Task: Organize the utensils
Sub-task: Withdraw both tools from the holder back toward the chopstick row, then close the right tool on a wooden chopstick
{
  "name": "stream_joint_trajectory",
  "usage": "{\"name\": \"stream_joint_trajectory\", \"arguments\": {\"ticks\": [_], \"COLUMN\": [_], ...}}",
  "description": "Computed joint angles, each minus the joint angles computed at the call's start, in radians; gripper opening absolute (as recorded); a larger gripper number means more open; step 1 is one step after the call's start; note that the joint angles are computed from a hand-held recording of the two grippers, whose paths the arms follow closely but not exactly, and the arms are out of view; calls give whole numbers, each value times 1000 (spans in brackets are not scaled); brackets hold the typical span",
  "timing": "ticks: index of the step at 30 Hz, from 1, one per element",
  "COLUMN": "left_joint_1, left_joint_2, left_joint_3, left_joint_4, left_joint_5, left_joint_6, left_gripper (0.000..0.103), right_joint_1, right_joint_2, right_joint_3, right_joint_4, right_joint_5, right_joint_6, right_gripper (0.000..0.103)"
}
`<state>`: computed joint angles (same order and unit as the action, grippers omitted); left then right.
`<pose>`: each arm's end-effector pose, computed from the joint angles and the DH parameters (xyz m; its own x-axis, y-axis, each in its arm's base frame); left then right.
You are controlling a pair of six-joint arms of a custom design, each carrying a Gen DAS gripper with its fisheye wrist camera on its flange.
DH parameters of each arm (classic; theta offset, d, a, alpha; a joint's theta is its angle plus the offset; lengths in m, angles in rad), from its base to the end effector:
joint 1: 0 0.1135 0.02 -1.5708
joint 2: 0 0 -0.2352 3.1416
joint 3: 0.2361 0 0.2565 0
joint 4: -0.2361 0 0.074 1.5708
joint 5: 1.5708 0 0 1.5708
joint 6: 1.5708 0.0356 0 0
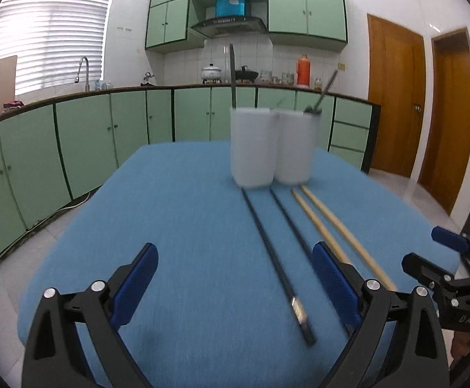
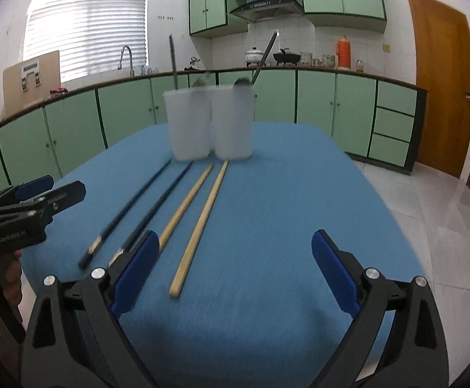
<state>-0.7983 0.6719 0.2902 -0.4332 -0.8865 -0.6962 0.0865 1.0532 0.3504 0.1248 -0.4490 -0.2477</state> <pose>0.1286 -0.0924 0.1525 -0.4421 -0.1272 -0.8879 -0.2629 0.9648 -0.0073 0.2194 0.0345 0.1445 -0.4198 -0.2581 -0.8701 -0.5600 0.8281 0.0246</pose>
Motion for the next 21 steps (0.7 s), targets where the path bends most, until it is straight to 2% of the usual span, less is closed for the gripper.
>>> {"name": "stream_joint_trajectory", "arguments": {"ticks": [7,10,12,14,15,20,21], "left_joint_1": [-126,-156,-177,-203,-211,-230,-237], "left_joint_2": [13,16,26,40,46,68,73], "left_joint_3": [-22,-11,-3,6,9,22,25], "left_joint_4": [-159,-209,-228,-255,-263,-269,-274], "left_joint_5": [-78,-96,-112,-128,-132,-142,-145], "left_joint_6": [-221,-279,-305,-344,-357,-383,-392], "left_gripper": [94,94,94,94,94,94,94], "right_joint_1": [84,150,180,200,210,218,220], "right_joint_2": [-95,-135,-128,-115,-107,-93,-91], "right_joint_3": [-165,-232,-248,-254,-255,-260,-260], "right_joint_4": [173,242,269,283,289,298,303], "right_joint_5": [127,206,237,247,253,252,255], "right_joint_6": [50,34,26,21,22,54,60], "right_gripper": [92,77,72,59,56,27,26]}}
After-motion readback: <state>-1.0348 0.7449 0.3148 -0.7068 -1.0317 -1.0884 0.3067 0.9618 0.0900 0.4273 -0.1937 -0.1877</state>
